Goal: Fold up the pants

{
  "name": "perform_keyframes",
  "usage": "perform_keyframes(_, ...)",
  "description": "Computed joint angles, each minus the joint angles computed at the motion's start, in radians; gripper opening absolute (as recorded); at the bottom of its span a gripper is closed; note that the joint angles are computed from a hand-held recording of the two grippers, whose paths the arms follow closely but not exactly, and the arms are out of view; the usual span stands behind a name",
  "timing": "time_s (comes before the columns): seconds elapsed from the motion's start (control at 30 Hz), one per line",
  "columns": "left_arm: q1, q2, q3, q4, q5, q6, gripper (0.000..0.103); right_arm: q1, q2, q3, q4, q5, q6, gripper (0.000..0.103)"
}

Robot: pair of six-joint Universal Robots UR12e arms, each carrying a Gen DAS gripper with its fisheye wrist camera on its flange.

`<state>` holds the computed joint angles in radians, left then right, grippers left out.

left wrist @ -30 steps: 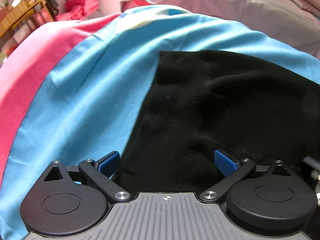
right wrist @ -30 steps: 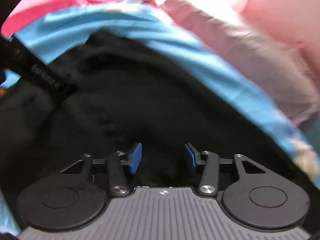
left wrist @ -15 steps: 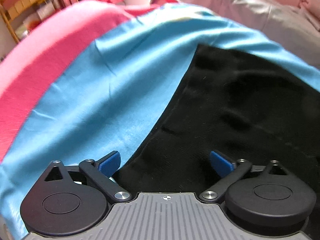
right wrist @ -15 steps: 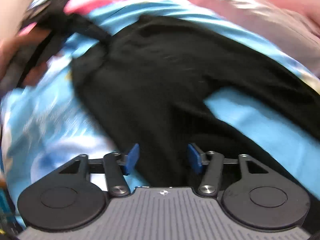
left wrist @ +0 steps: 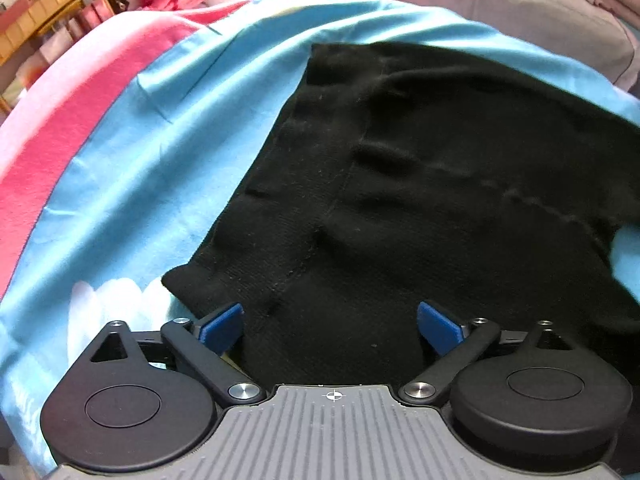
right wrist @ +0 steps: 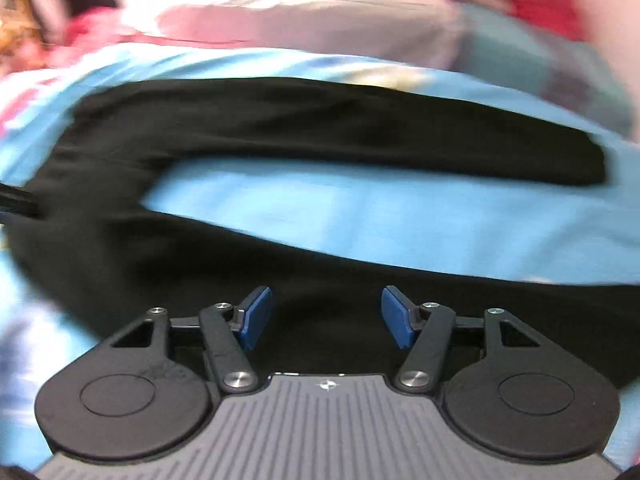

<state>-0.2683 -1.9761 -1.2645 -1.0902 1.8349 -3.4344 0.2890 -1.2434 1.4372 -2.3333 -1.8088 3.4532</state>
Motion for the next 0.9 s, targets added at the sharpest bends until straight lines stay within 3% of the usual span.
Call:
perform_keyframes(0.07, -0.005, 0.003, 0.001, 0.003, -0.039, -0.003, 0.103, -0.016, -0.009, 0.017, 0.082, -0.012, 0.029, 0.072)
perform_keyframes(0.13, -0.01, -0.009, 0.019, -0.041, -0.069, 0.007, 0.103, -0.04, -0.042, 0.063, 0.063, 0.071, -0.006, 0.073)
perform_keyframes(0.2, -0.018, -0.019, 0.026, -0.069, -0.049, 0.015, 0.103, -0.052, -0.06, 0.074, 0.079, 0.088, -0.016, 0.074)
perform_keyframes(0.3, -0.015, -0.02, 0.027, -0.067, -0.051, 0.01, 0.103, -0.074, -0.093, 0.119, 0.019, 0.077, 0.133, 0.078)
perform_keyframes(0.37, -0.014, -0.017, 0.032, -0.085, -0.05, 0.003, 0.103, -0.089, -0.096, 0.121, 0.079, 0.083, 0.188, 0.078)
perform_keyframes(0.43, -0.014, -0.01, 0.033, -0.108, -0.046, -0.01, 0.103, -0.099, -0.102, 0.134, 0.073, 0.112, 0.106, 0.077)
perform_keyframes(0.5, -0.008, 0.01, 0.024, -0.132, -0.061, -0.039, 0.103, -0.091, -0.114, 0.137, 0.082, 0.047, 0.104, 0.078)
perform_keyframes(0.6, 0.02, 0.057, -0.013, -0.154, -0.162, -0.13, 0.103, -0.112, -0.153, 0.185, 0.031, 0.063, 0.22, 0.077)
perform_keyframes(0.7, 0.069, 0.096, -0.065, -0.142, -0.343, -0.235, 0.103, -0.128, -0.185, 0.219, 0.009, 0.084, 0.312, 0.07)
perform_keyframes(0.77, 0.081, 0.108, -0.088, -0.101, -0.378, -0.279, 0.103, -0.141, -0.192, 0.237, -0.018, 0.112, 0.356, 0.059)
perform_keyframes(0.9, 0.099, 0.102, -0.104, -0.034, -0.445, -0.335, 0.103, -0.173, -0.242, 0.311, -0.083, 0.182, 0.558, 0.054)
